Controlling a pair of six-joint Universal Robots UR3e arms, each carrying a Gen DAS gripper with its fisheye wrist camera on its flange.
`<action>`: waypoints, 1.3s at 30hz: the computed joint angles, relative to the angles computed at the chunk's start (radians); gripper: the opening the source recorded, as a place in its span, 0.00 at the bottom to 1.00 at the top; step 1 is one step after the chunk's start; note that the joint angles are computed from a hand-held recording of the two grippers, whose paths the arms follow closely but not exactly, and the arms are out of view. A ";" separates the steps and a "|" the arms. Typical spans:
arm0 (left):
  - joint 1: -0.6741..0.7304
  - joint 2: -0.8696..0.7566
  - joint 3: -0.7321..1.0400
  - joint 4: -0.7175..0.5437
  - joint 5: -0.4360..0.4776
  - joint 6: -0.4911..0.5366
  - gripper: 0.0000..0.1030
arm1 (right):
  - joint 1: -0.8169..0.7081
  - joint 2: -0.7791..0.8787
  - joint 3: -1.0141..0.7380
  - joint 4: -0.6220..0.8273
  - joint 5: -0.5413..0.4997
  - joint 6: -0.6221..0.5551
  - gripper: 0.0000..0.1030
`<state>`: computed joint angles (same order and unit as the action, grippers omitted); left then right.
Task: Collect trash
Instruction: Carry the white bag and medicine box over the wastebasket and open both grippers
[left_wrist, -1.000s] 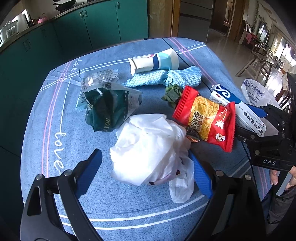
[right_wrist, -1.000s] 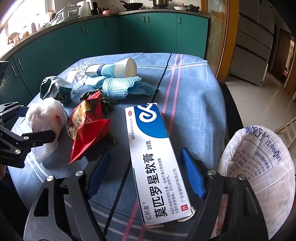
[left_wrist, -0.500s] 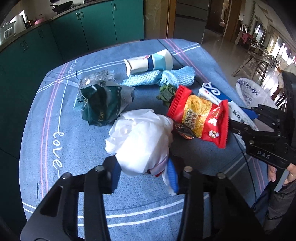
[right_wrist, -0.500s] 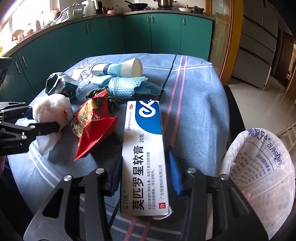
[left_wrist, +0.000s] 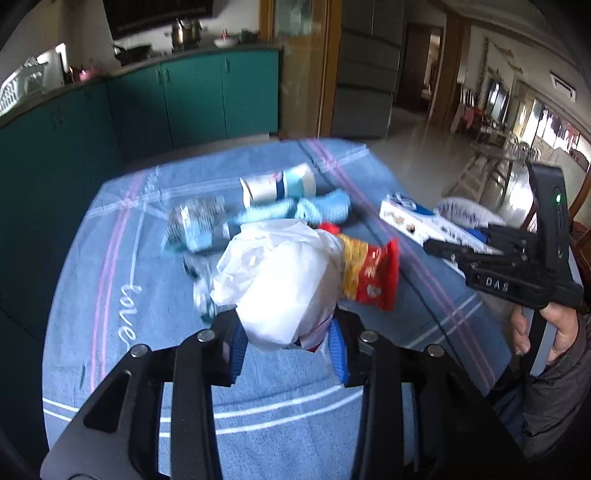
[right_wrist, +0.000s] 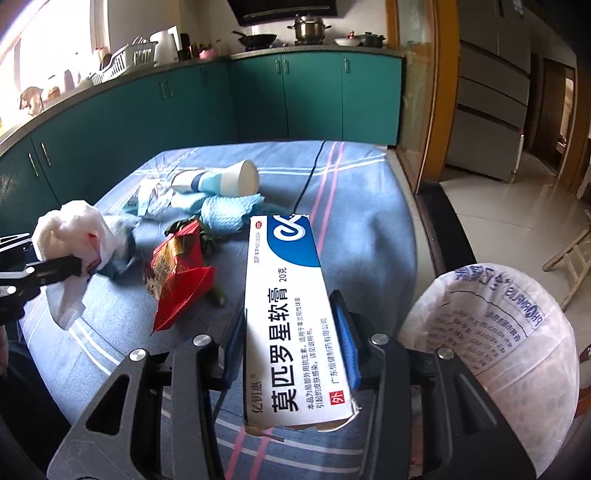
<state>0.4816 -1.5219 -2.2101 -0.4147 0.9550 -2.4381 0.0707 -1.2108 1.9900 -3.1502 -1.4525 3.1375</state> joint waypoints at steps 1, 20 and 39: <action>0.008 0.011 -0.012 0.019 -0.014 -0.007 0.37 | -0.008 -0.012 0.016 -0.011 0.008 0.001 0.42; 0.011 0.019 -0.013 0.041 -0.057 -0.081 0.37 | -0.241 -0.228 0.253 -0.154 0.062 0.043 0.42; -0.678 -0.373 0.445 0.031 0.102 -0.254 0.38 | -0.668 -0.469 0.523 -0.082 0.186 0.041 0.42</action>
<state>-0.1968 -1.8954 -1.7654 -0.3837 1.0571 -2.6919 -0.5968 -1.6797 2.5128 -3.2318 -1.2664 3.1788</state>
